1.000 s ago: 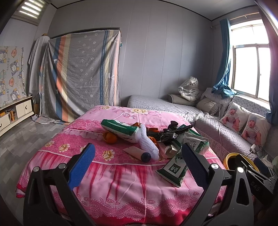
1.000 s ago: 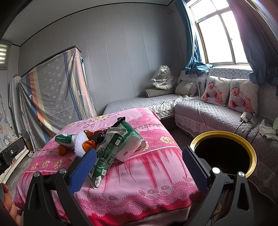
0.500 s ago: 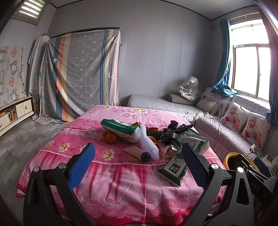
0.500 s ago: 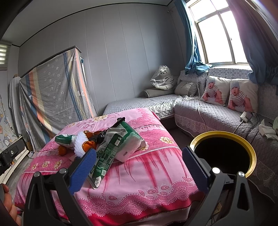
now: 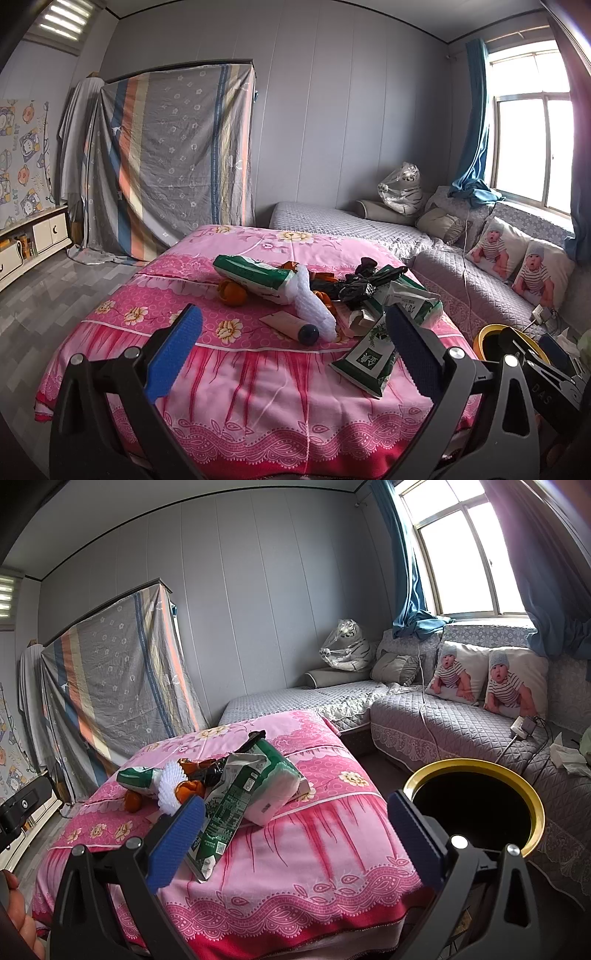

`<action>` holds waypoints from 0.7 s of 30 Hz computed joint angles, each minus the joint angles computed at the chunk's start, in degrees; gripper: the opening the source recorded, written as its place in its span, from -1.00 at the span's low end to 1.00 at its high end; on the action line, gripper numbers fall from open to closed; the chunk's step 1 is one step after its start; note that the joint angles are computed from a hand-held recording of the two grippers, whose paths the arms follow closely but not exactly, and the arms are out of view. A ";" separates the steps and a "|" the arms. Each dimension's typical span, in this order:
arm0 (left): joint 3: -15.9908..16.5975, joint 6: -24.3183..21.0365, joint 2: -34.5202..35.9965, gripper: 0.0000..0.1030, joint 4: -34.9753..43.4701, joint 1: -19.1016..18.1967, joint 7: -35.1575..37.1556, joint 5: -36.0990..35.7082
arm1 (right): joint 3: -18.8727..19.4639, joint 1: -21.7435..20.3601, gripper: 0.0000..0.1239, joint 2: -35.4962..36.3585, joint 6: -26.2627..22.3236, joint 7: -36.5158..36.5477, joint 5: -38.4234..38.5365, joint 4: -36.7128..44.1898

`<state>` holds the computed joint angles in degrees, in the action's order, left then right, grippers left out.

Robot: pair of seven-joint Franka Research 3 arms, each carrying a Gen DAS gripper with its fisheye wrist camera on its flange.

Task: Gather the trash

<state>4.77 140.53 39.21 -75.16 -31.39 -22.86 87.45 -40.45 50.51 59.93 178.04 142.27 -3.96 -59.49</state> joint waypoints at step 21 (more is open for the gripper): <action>0.18 4.81 -0.85 0.84 -1.69 0.83 -2.55 1.86 | 0.87 -0.97 0.54 -0.96 3.35 0.05 2.70 -1.34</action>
<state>4.95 145.33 38.36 -76.85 -30.56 -25.41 89.30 -39.58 49.54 58.97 181.39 142.32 -1.27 -60.83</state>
